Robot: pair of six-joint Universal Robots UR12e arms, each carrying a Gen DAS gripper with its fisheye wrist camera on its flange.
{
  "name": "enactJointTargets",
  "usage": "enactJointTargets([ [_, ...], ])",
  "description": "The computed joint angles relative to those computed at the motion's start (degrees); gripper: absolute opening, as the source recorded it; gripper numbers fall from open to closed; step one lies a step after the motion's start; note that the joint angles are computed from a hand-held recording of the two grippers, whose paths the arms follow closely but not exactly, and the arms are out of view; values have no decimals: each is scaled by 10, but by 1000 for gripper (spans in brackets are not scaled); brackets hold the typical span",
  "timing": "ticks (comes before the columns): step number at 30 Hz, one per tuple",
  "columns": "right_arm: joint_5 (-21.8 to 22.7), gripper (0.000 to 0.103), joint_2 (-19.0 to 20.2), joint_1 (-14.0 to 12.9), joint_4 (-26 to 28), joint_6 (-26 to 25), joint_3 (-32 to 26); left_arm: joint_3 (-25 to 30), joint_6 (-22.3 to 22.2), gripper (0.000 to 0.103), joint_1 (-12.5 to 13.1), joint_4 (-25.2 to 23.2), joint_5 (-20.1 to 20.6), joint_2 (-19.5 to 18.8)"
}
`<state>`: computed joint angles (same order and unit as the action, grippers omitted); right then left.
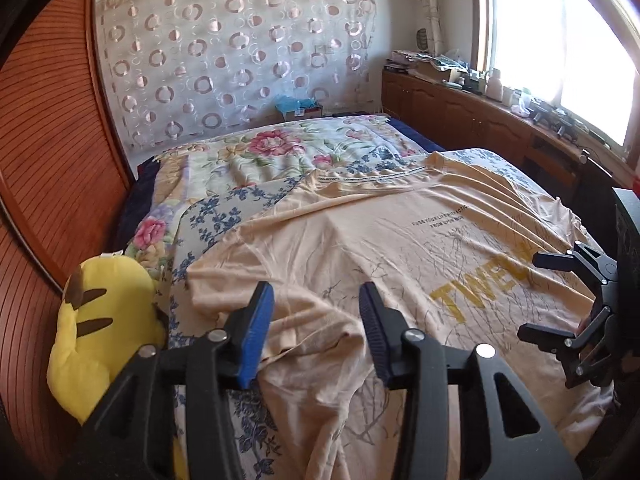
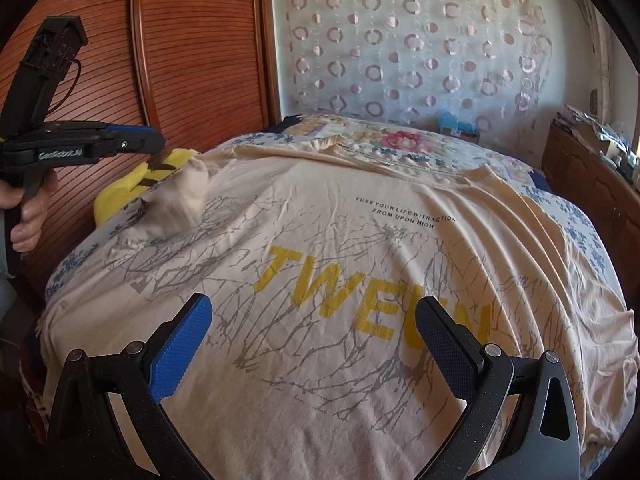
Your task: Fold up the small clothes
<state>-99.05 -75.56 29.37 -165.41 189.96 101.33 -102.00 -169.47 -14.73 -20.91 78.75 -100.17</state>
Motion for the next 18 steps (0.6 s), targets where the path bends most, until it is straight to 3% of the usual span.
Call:
enactJointTargets([
  [2, 1, 103, 0, 0, 0, 0, 0, -7, -11, 58, 6, 3, 3, 3],
  [7, 1, 103, 0, 0, 0, -1, 0, -14, -49, 58, 19, 0, 56, -2],
  [14, 29, 103, 6, -6, 15, -5, -15, -19, -68, 58, 29, -34, 39, -19],
  [18, 19, 103, 17, -1, 3, -27, -33, -13, -66, 58, 27, -45, 28, -29],
])
